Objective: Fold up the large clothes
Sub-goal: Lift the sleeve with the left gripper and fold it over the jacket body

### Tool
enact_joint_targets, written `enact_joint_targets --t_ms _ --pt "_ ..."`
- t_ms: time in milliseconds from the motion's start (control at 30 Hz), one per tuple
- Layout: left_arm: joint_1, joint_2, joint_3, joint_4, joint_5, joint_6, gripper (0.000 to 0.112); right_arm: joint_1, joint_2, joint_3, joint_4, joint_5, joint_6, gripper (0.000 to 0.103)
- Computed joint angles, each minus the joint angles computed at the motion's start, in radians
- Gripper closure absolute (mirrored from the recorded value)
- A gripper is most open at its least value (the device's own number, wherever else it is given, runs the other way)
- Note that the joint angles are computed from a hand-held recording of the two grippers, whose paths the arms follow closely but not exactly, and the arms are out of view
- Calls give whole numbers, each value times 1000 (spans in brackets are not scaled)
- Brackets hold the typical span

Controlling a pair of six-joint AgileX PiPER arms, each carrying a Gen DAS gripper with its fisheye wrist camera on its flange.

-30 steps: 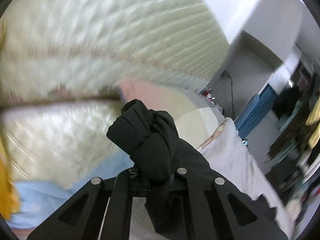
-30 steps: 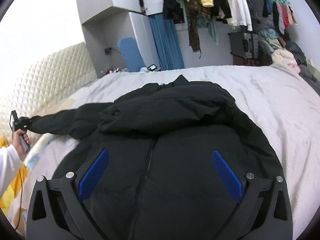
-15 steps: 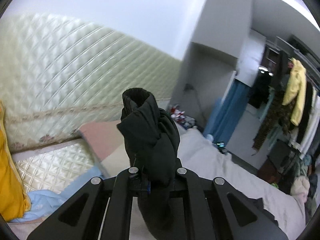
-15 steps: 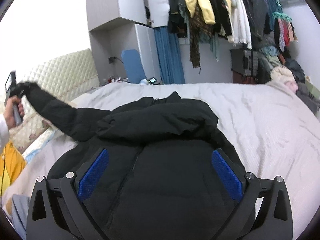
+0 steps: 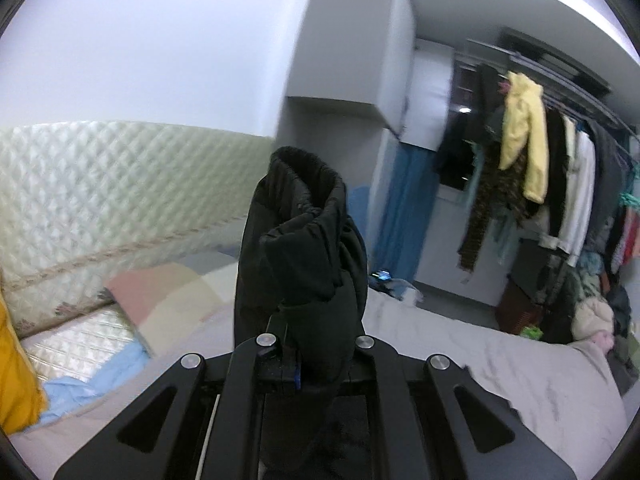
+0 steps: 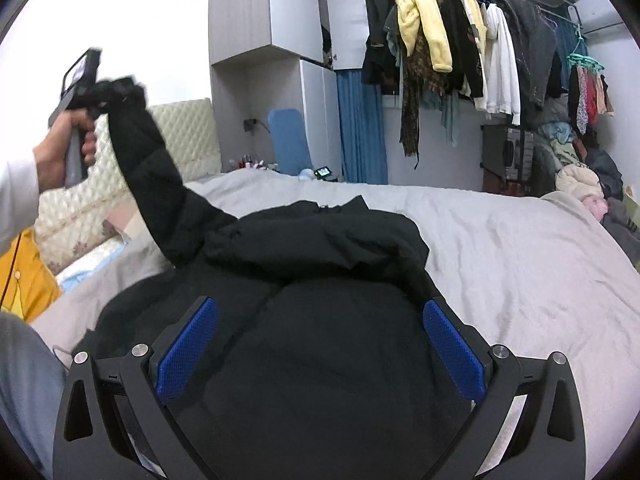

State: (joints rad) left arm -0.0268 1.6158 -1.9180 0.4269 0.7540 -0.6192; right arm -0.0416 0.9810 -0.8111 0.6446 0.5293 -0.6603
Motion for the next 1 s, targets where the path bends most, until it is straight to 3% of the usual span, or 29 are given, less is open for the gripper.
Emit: enact_joint_targets --t_ms 167,267,333,467,667,767,1000 --pt "-246 71 -71 217 93 -211 105 -87 18 -5 101 60 -88 0" --pt "-400 188 -198 278 167 -208 105 -148 9 3 204 97 -162 0" --pt "-476 276 -290 287 208 -184 105 -170 -13 19 245 72 -190 0" --pt "-575 459 -477 270 263 -147 105 -247 -11 27 337 85 -252 0" --pt "-652 661 -614 236 252 -190 105 -356 35 19 431 133 -282 0" --pt "-662 703 -571 199 187 -209 105 -361 42 23 428 111 -274 0" --pt "-656 941 -760 80 181 -158 105 -363 90 17 424 111 -255 0"
